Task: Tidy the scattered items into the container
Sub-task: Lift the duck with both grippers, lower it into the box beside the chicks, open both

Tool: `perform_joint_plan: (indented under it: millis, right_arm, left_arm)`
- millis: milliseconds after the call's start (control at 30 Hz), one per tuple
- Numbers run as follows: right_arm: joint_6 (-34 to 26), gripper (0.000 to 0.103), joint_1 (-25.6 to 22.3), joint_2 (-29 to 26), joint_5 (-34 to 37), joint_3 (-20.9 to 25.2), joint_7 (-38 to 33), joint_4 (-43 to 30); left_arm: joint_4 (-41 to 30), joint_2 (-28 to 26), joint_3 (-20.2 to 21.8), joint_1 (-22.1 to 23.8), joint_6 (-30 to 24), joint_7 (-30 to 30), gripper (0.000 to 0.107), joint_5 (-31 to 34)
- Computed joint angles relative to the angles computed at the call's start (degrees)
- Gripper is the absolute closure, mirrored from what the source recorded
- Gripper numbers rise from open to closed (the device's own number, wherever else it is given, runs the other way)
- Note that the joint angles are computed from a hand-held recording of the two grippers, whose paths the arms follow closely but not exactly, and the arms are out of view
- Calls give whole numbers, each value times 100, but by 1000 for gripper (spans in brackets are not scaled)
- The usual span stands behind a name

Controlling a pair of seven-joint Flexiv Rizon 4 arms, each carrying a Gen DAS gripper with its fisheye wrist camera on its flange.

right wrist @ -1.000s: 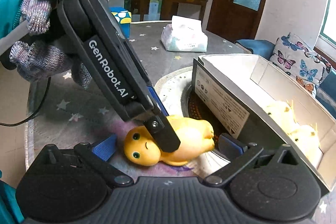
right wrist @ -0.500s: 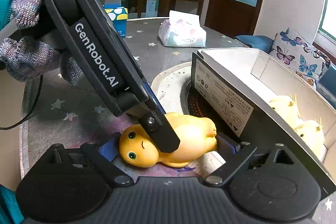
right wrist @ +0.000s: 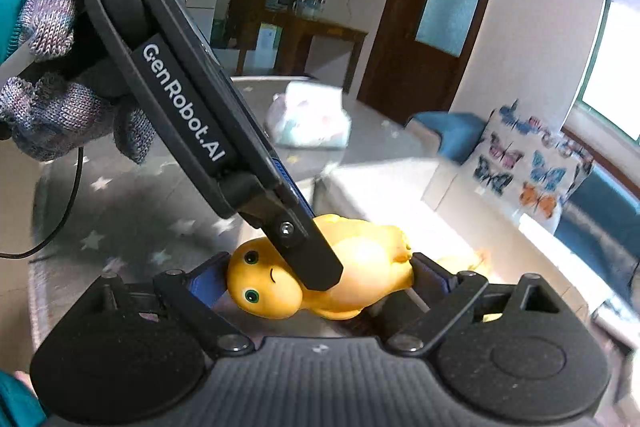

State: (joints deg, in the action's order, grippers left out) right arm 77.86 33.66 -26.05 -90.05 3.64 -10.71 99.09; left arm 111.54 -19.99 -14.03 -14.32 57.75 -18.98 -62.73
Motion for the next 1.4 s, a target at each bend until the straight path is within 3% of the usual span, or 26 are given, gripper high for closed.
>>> perform_joint_plan:
  millis: [200,400,567,867,1200,1400]
  right_arm:
    - [49,8,-86,-132,563,-124,-819,-348]
    - [250,8,-209,-539,1999,-118,-2260,-761]
    - [148,8,-557,-987,3465,424,-3792,-1173]
    - [-895,8,-1148,-1806,5426,1653,-6085,-2326]
    - [-1520,8,-1087,-2056,6519,1704,-7002,-2890]
    - [-1496,8,-858,-1981,6969,1359,-7105,-2830]
  left_arm:
    - [-728,-440,-117,37,42,-252,70,169]
    - [-1601,-1117,-167,134,-73,-1060,70,913]
    - [-2316,-1697,-215,270,-351,-1829,70,1547]
    - [-3154,-2416,-324,429,-676,-2765,70,2160]
    - [-3494,-2699,-281,395,-774,-3299,70,2623]
    - [-3494,-2720,-257,345,-633,-3494,69,2809]
